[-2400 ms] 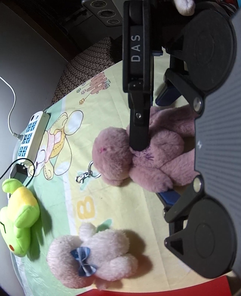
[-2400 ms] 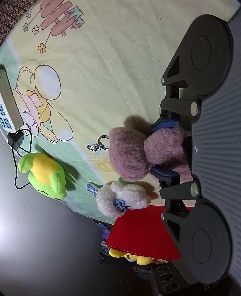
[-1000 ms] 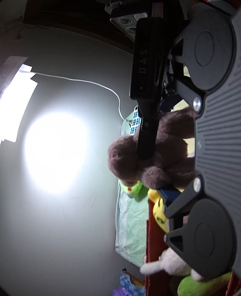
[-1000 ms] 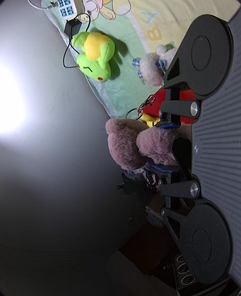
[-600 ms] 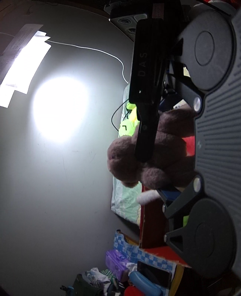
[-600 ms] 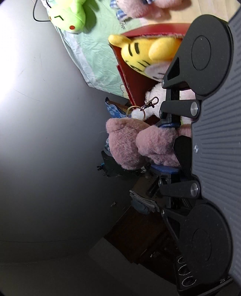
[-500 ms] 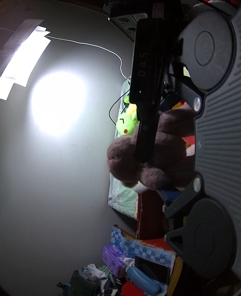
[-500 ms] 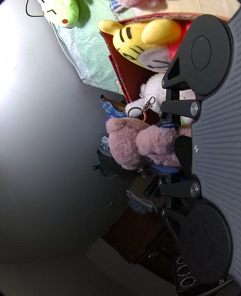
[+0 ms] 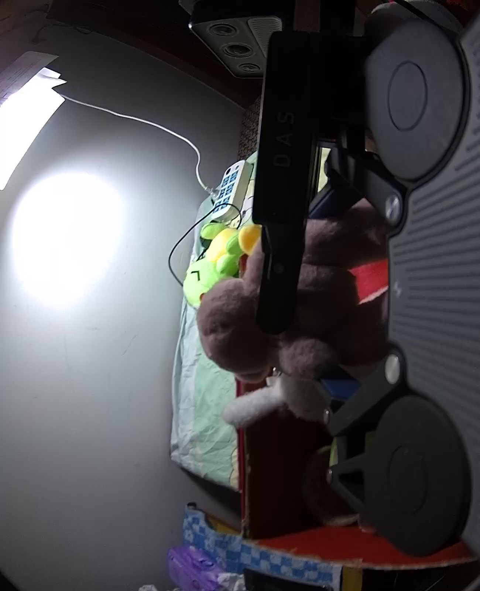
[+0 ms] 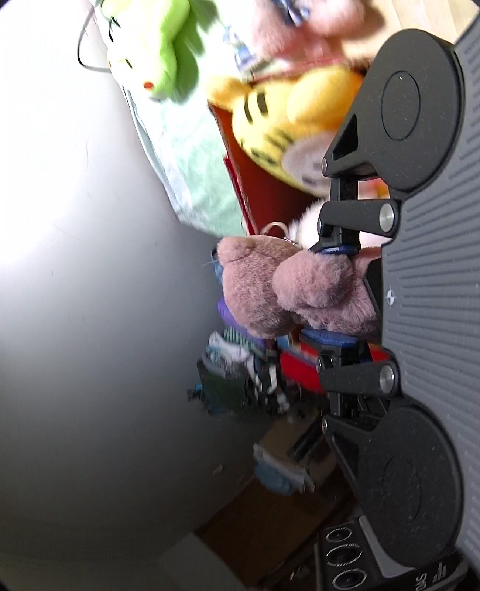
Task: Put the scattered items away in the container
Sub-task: 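Lower the teddy bear into the red box and open the right tool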
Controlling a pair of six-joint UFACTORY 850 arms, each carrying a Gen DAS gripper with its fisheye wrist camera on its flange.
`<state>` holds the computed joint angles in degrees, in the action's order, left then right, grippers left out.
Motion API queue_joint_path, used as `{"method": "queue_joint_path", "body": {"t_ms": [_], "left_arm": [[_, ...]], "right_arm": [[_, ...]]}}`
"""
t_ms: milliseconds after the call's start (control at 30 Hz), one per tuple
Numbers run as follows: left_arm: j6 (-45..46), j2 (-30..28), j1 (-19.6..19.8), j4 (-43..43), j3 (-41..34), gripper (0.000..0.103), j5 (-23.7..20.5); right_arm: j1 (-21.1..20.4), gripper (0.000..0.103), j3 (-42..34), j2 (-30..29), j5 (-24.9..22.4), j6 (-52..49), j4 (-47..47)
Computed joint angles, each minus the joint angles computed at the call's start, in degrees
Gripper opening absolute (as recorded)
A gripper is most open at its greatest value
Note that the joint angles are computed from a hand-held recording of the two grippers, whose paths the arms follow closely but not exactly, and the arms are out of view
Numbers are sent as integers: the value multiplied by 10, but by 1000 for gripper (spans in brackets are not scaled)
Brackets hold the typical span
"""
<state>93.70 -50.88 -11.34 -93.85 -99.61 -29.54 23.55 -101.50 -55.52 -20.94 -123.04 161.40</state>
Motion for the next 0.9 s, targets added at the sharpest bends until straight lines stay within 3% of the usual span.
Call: {"method": "queue_joint_path", "body": {"t_ms": [233,533,767,800,900], "left_arm": [[-120,-46,1,135,-61,88,-26],[-147,-65,13,173,-88,88,-49],[-125,-61,13,165,-85,89,-49],[-121,-58,13,160,-82,93,-47],[-76,-43,14,118,-61,94,-37]], "right_arm": [[2,41,-34,-23,72,14,5],[7,41,-74,-44,107,109,-101],[8,47,-70,-41,112,24,-8],[8,47,-67,-38,111,16,0],[9,48,-53,-29,105,-37,63]]}}
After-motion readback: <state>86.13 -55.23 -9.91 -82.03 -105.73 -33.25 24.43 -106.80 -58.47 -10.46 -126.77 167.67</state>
